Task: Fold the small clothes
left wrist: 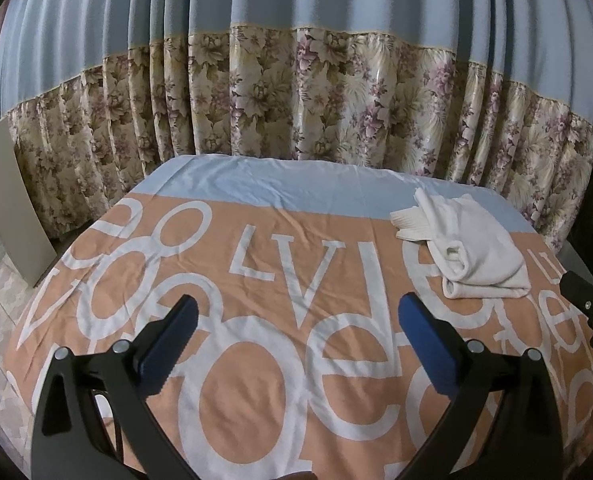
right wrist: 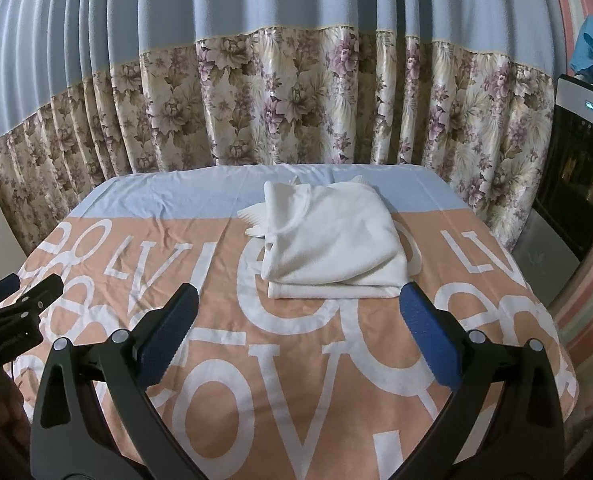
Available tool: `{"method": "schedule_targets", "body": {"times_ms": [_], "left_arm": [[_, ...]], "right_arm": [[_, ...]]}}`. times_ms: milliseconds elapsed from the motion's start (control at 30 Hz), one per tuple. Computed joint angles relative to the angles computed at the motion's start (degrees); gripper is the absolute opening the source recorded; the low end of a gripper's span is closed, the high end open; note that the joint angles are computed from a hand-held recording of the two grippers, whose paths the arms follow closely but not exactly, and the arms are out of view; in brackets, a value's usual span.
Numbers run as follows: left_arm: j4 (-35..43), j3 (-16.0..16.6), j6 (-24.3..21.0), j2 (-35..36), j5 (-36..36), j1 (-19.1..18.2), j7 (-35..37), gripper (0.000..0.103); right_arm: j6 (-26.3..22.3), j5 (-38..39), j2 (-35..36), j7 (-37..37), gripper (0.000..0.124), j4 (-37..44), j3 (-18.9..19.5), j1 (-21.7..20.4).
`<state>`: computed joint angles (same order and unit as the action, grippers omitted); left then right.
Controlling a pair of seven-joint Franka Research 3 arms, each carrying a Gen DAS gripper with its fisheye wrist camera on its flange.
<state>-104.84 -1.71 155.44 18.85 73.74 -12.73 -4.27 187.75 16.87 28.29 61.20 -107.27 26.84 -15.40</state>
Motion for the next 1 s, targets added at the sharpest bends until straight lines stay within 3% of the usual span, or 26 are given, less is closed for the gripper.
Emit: {"method": "schedule_targets", "body": {"times_ms": [233, 500, 1000], "left_arm": [[1.12, -0.34, -2.50, 0.98, -4.83, -0.16, 4.37, 0.101], [1.00, 0.31, -3.61, 0.57, -0.75, -1.14, 1.01, 0.101], [0.87, 0.08, -2.72, 0.58, -2.50, -0.63, 1.72, 0.101]], "right_arm": [[0.13, -0.16, 0.19, 0.43, 0.100, 0.09, -0.82, 0.84], [0.03, -0.16, 0.19, 0.61, 0.100, 0.06, -1.11, 1.12], [-0.89, -0.12, 0.95, 0.19, 0.100, 1.14, -0.67, 0.65]]}}
